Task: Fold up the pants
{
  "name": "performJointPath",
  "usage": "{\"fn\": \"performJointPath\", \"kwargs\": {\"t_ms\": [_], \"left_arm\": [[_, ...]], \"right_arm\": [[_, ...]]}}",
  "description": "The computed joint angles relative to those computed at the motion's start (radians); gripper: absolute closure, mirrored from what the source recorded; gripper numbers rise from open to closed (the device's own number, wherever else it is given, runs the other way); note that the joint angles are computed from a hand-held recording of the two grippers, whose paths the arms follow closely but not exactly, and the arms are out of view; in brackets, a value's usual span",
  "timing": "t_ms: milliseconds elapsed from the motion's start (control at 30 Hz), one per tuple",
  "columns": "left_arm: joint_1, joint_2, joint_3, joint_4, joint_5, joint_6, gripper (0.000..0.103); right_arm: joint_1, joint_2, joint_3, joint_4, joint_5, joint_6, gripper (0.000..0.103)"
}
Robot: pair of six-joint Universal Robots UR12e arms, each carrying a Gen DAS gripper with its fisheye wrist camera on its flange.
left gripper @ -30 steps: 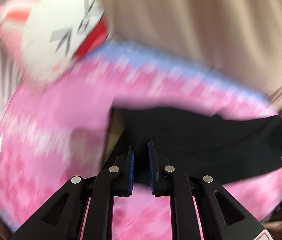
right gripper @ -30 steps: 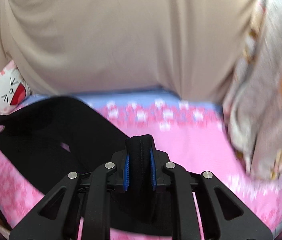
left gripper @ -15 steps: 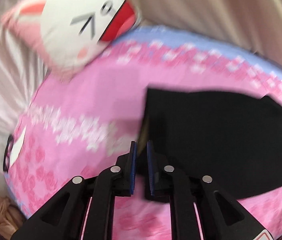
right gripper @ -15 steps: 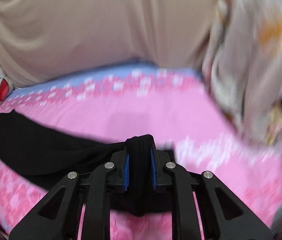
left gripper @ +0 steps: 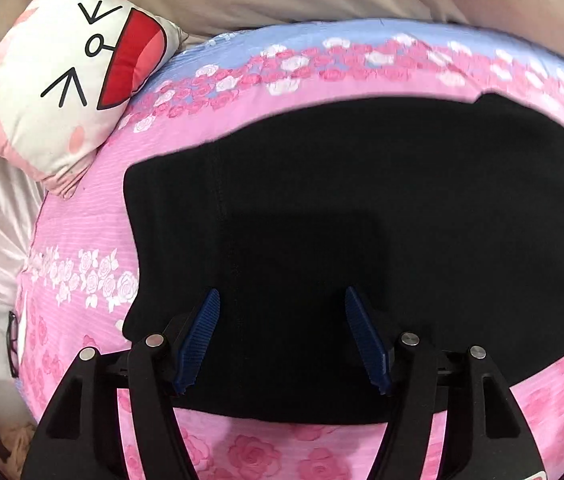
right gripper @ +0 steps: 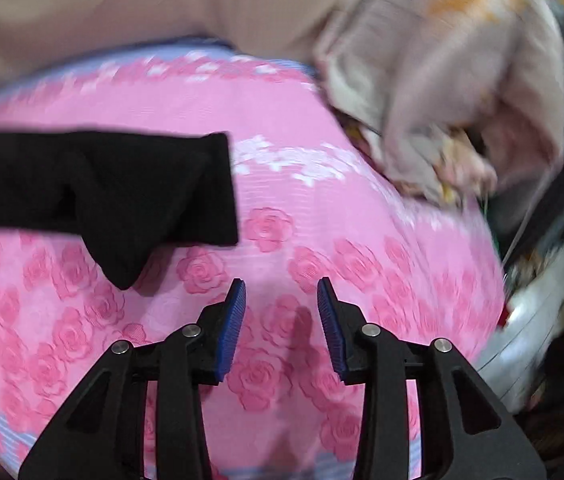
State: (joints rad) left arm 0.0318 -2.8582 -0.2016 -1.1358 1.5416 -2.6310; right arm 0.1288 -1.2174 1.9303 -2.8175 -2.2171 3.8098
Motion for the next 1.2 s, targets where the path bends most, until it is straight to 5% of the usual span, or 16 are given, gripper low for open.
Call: {"fn": "performJointPath", "kwargs": {"t_ms": [100, 167, 267, 300, 367, 400, 467, 567, 667, 767, 833, 967, 1000, 1033, 1100, 1200], "left_arm": [[-0.009, -0.051, 0.124, -0.057, -0.025, -0.061, 0.040], [-0.016, -0.076, 0.184, -0.086, -0.059, -0.100, 0.040], [-0.026, -0.030, 0.095, -0.064, -0.110, -0.123, 0.040], [-0.029, 0.004, 0.026, -0.033, -0.115, -0.121, 0.040], [-0.033, 0.040, -0.054, 0.000, -0.115, -0.111, 0.039], [-0.035, 0.050, -0.076, 0.007, -0.112, -0.109, 0.038], [-0.038, 0.058, -0.098, 0.008, -0.094, -0.109, 0.037], [-0.041, 0.050, -0.088, 0.001, -0.070, -0.119, 0.037], [-0.040, 0.044, -0.083, 0.007, -0.063, -0.119, 0.037], [-0.040, 0.052, -0.114, 0.027, -0.057, -0.116, 0.035], [-0.039, 0.058, -0.134, 0.050, -0.051, -0.125, 0.030], [-0.039, 0.044, -0.102, 0.028, -0.046, -0.119, 0.028], [-0.040, 0.042, -0.100, 0.029, -0.043, -0.117, 0.028], [-0.041, 0.040, -0.097, 0.031, -0.040, -0.119, 0.028], [-0.044, 0.046, -0.108, 0.045, -0.032, -0.132, 0.028], [-0.046, 0.078, -0.166, 0.084, -0.053, -0.145, 0.028]], "right_arm": [[-0.029, -0.012, 0.017, -0.189, 0.083, 0.083, 0.022], [-0.067, -0.009, 0.001, -0.240, 0.214, 0.089, 0.023], [-0.117, 0.015, -0.073, -0.087, 0.330, 0.086, 0.025], [-0.130, 0.028, -0.104, -0.002, 0.365, 0.069, 0.031], [-0.137, 0.049, -0.142, 0.078, 0.443, 0.031, 0.071], [-0.128, 0.060, -0.172, 0.117, 0.435, -0.003, 0.089], [-0.091, 0.069, -0.214, 0.092, 0.292, -0.124, 0.093], [-0.054, 0.056, -0.209, -0.154, 0.137, -0.220, 0.097], [-0.049, 0.069, -0.221, -0.101, 0.019, -0.277, 0.095], [-0.094, 0.071, -0.197, 0.192, 0.039, -0.071, 0.087], [-0.098, 0.057, -0.155, 0.239, 0.031, 0.073, 0.084], [-0.072, 0.018, -0.052, 0.000, 0.123, 0.164, 0.084], [-0.064, 0.015, -0.039, -0.050, 0.149, 0.162, 0.076], [-0.064, 0.019, -0.035, -0.085, 0.167, 0.158, 0.052], [-0.044, 0.031, -0.040, -0.129, 0.164, 0.153, 0.032], [-0.044, 0.055, -0.069, -0.122, 0.152, 0.137, 0.033]]}}
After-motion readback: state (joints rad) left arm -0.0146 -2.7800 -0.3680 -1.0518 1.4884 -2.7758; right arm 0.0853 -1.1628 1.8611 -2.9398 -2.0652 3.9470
